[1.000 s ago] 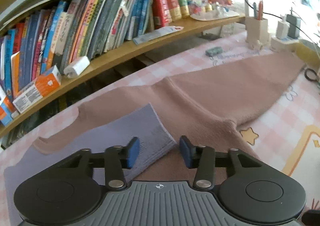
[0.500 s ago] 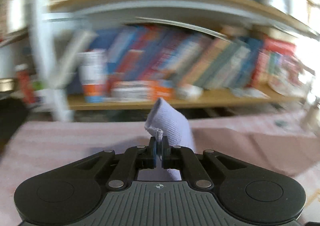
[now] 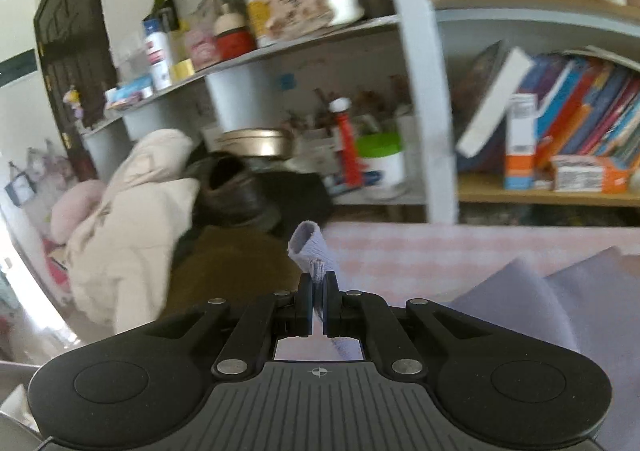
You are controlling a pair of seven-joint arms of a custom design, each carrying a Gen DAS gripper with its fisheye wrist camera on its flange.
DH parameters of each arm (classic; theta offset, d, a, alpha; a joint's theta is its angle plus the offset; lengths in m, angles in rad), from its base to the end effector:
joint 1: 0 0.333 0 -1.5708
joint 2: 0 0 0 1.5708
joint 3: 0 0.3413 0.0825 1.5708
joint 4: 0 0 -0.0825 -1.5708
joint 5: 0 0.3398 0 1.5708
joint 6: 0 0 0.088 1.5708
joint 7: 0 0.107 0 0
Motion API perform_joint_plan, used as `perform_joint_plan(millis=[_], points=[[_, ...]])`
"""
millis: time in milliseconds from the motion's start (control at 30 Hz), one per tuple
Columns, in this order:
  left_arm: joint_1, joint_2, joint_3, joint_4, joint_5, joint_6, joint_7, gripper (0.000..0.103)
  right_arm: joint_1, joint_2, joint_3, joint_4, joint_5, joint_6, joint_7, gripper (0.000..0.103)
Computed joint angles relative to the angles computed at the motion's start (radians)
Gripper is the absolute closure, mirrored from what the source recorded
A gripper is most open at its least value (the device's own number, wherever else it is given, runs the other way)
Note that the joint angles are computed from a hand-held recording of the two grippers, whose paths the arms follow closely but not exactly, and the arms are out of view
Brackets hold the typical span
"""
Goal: Fold clothes
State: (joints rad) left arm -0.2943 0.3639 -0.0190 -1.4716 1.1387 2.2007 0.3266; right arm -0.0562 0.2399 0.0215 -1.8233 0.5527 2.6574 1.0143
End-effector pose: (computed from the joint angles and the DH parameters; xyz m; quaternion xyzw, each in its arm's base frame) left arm 0.6514 -0.1754 0.5640 -0.7149 0.4814 -0.1502 0.4844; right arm 0.6296 -0.0379 0.5139 -0.6983 0.6289 -0.1567 0.3039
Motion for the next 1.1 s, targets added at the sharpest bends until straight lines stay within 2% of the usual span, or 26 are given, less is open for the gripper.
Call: perform_joint_plan(millis=[233,267,333,400,467,533,567,633,733,867,967,1100], points=[[0.054,-0.033,-0.001,-0.083,-0.016,0.066,0.029,0.098,0.056,-0.062,-0.03,-0.106,-0.108,0.096,0.163,0.009],[0.061,-0.037,-0.003,-0.093,-0.028,0.074,0.037,0.093,0.062,-0.07,-0.035,-0.121,-0.13,0.108,0.191,0.009],[0.074,-0.043,-0.011,-0.109,-0.067,0.082,0.064,0.09,0.071,-0.086,-0.043,-0.147,-0.171,0.13,0.245,0.009],[0.074,-0.064,-0.015,-0.143,-0.086,0.076,0.074,0.081,0.077,-0.103,-0.052,-0.173,-0.215,0.148,0.296,0.009],[0.075,-0.088,-0.023,-0.179,-0.099,0.067,0.079,0.065,0.082,-0.119,-0.061,-0.196,-0.262,0.163,0.344,0.009],[0.074,-0.137,-0.03,-0.252,-0.077,0.079,0.038,0.055,0.085,-0.131,-0.07,-0.216,-0.316,0.173,0.391,0.009],[0.075,-0.164,-0.037,-0.291,-0.069,0.082,0.013,0.051,0.087,-0.138,-0.076,-0.227,-0.348,0.176,0.417,0.009],[0.084,-0.218,-0.057,-0.367,-0.071,0.093,-0.038,0.051,0.088,-0.153,-0.085,-0.249,-0.408,0.178,0.465,0.009],[0.111,-0.308,-0.096,-0.505,-0.116,0.224,-0.084,0.051,0.086,-0.174,-0.096,-0.28,-0.495,0.178,0.533,0.009],[0.124,-0.357,-0.142,-0.604,-0.189,0.408,-0.095,0.051,0.078,-0.2,-0.102,-0.316,-0.599,0.174,0.61,0.009],[0.116,-0.338,-0.167,-0.617,-0.281,0.519,-0.014,0.051,0.068,-0.227,-0.1,-0.351,-0.619,0.182,0.616,0.01],[0.08,-0.294,-0.183,-0.574,-0.366,0.551,0.068,0.051,0.057,-0.248,-0.097,-0.378,-0.548,0.187,0.554,0.013]])
